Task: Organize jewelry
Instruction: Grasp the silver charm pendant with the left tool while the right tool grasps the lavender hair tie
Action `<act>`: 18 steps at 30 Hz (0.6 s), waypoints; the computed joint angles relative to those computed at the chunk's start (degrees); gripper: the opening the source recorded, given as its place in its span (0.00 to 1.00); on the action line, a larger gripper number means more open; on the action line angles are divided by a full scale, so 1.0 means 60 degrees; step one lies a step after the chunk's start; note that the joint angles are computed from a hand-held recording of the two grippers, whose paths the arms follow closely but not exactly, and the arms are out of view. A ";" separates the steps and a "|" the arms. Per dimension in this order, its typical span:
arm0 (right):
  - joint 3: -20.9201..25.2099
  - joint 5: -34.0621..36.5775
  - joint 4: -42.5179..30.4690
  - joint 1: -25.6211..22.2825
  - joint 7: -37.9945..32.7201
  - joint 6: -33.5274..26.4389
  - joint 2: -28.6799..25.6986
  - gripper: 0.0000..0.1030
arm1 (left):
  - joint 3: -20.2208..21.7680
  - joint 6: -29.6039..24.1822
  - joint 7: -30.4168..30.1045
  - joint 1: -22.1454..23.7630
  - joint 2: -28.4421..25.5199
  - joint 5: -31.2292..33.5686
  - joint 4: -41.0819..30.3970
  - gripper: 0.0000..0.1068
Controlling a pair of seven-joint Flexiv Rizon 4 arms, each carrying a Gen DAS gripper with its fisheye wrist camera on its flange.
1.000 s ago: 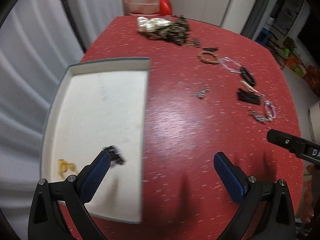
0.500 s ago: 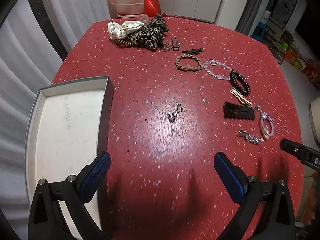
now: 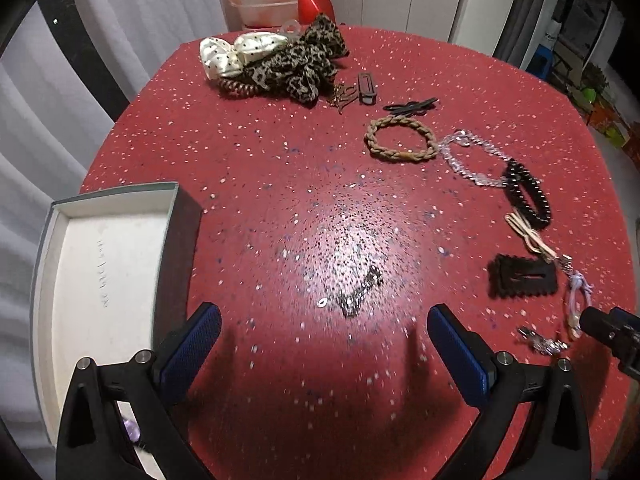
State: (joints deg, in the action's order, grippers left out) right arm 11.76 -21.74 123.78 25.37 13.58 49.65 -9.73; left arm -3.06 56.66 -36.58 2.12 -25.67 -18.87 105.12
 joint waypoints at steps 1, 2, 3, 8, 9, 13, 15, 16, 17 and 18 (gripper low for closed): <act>-0.0010 0.0033 -0.0100 0.0000 -0.0102 -0.0127 -0.0100 0.85 | 0.0001 -0.0030 -0.0017 -0.0016 -0.0041 0.0025 -0.0036 0.94; -0.0024 0.0057 -0.0178 0.0003 -0.0174 -0.0224 -0.0189 0.85 | 0.0007 0.0008 -0.0038 -0.0047 -0.0087 0.0070 -0.0041 0.92; -0.0038 0.0077 -0.0209 0.0000 -0.0217 -0.0241 -0.0254 0.84 | 0.0020 -0.0026 -0.0051 -0.0075 -0.0120 0.0136 -0.0050 0.91; -0.0128 0.0107 -0.0297 0.0012 -0.0295 -0.0296 -0.0503 0.85 | -0.0109 -0.0022 0.0077 -0.0068 -0.0206 0.0105 0.0035 0.87; -0.0142 0.0077 -0.0355 0.0031 -0.0328 -0.0404 -0.0543 0.85 | -0.0146 -0.0026 0.0121 -0.0066 -0.0222 0.0065 0.0032 0.87; -0.0199 -0.0062 -0.0521 0.0094 -0.0370 -0.0698 -0.0683 0.85 | -0.0299 0.0019 0.0316 -0.0057 -0.0225 -0.0153 0.0094 0.83; -0.0210 -0.0092 -0.0692 0.0142 -0.0428 -0.0942 -0.0801 0.85 | -0.0370 0.0025 0.0481 -0.0027 -0.0154 -0.0309 0.0196 0.80; -0.0215 -0.0106 -0.0768 0.0161 -0.0473 -0.1035 -0.0861 0.85 | -0.0386 0.0055 0.0562 -0.0032 -0.0103 -0.0355 0.0267 0.77; -0.0212 -0.0108 -0.0833 0.0182 -0.0526 -0.1128 -0.0906 0.85 | -0.0414 0.0030 0.0662 -0.0019 -0.0052 -0.0424 0.0323 0.76; -0.0220 -0.0144 -0.0846 0.0201 -0.0519 -0.1138 -0.0920 0.84 | -0.0455 -0.0015 0.0822 0.0018 -0.0002 -0.0511 0.0376 0.71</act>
State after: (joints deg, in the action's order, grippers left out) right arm 10.44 -22.60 118.71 26.58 10.46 42.82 -15.25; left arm -5.79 56.57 -31.65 2.23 -25.68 -21.94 107.38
